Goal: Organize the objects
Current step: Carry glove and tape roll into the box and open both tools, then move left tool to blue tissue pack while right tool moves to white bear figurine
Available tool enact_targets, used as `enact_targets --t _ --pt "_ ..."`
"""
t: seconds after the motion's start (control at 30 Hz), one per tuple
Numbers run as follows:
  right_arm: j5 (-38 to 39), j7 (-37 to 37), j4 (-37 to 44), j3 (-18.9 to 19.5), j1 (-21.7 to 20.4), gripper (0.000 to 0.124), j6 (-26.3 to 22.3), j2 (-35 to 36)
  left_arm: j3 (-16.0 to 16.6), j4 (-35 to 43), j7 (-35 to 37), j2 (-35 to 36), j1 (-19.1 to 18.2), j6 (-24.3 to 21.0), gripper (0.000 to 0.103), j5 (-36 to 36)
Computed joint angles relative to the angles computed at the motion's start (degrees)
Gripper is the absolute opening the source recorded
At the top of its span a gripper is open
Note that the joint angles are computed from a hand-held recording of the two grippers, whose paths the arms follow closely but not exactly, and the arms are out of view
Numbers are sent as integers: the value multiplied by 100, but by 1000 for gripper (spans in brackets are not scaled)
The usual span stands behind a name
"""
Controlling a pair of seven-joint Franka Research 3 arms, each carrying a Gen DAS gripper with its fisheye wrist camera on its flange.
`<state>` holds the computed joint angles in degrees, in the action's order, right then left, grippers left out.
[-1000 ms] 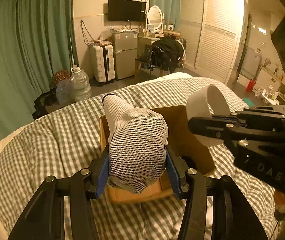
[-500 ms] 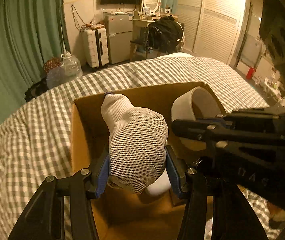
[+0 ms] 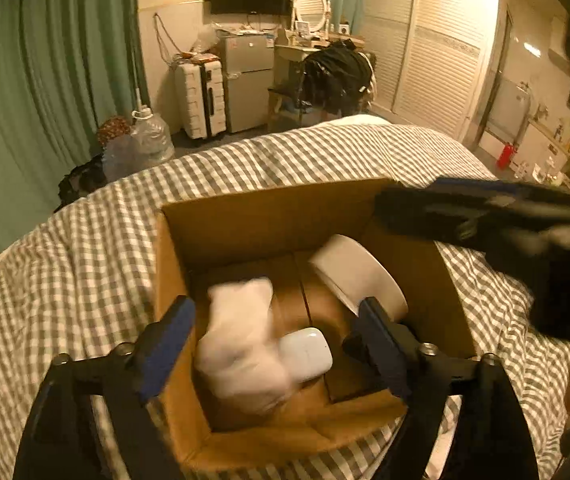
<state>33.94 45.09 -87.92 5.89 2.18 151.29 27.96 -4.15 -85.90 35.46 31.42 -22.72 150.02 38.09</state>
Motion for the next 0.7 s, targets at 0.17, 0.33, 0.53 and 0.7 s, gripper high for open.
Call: enact_targets --t 0.17,0.33,0.53,0.7 --pt "294 -149 -716 22 -74 71 391 -747 48 -354 -338 -538 -117 -262 95 261" --pt "282 -190 -1508 -178 69 71 677 -1537 -92 -987 -819 -1239 -196 -677 95 806" --pt "-26 -140 -2622 -412 289 71 1069 -2386 -439 -1846 -1511 -1866 -105 -1065 96 1102" --pt "-52 -313 -3501 -524 439 71 1413 -2810 -687 -2606 -2359 -2184 -82 -1421 96 1328"
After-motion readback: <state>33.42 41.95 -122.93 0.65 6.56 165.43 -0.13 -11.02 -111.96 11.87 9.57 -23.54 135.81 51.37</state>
